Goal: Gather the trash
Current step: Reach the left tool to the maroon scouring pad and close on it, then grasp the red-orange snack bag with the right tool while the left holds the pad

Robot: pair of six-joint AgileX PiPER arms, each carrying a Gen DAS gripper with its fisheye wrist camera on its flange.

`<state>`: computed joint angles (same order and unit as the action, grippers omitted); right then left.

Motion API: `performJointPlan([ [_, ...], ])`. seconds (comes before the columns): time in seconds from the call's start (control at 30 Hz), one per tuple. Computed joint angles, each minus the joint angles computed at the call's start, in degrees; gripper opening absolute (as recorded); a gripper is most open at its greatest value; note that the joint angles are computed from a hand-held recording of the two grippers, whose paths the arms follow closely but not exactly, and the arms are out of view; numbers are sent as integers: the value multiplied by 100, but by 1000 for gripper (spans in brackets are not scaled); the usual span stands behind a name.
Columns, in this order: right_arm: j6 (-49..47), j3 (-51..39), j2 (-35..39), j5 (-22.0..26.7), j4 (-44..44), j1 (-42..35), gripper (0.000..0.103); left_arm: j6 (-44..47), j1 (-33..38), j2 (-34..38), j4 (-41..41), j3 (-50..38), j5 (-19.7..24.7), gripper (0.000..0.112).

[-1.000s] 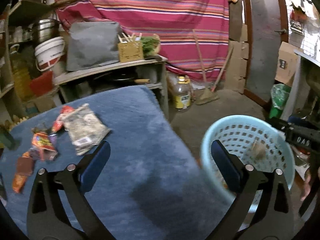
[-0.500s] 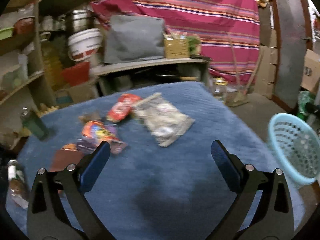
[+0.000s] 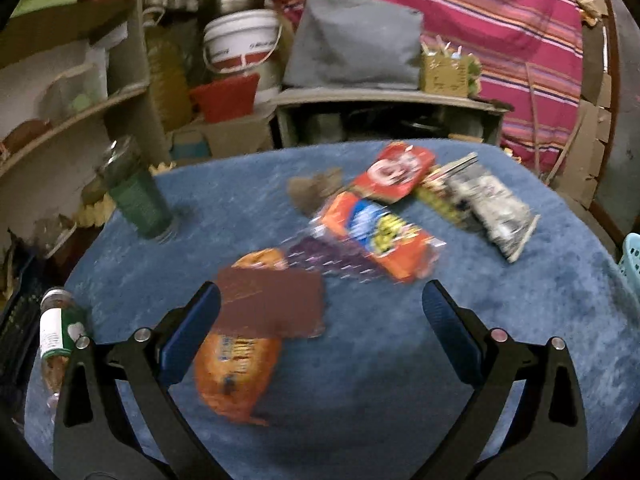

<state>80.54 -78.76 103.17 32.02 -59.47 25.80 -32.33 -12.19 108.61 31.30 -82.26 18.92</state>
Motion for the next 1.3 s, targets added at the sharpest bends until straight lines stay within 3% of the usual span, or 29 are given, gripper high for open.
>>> performJointPlan([
  [0.13,-637,-758,610,271,331,362,94,1548,468,183,-1567,-263,142,97],
  [0.2,-971,-1181,912,470,436,545,94,1851,547,288,-1827,-389,242,97],
  [0.4,-1778,-2116,1518,668,1095,700,94,2265,557,856,-1902,-1116,810,97],
  [0.57,-2224,-2552,1790,560,1692,664,94,2308,551,1236,-1972,-1742,1324,97],
  [0.73,-2572,-3027,2149,831,1900,745,94,2884,688,1675,-2645,-2477,1945,83],
  [0.83,-2556,-3070,2185,893,1881,765,94,2864,713,1565,-2686,-2284,1706,83],
  [1.1,-2512,-3089,2181,933,1873,723,94,2108,616,888,-1812,-1384,966,83],
  [1.3,-2558,-3522,2395,1030,2040,753,94,1895,942,224,-1886,-711,573,83],
])
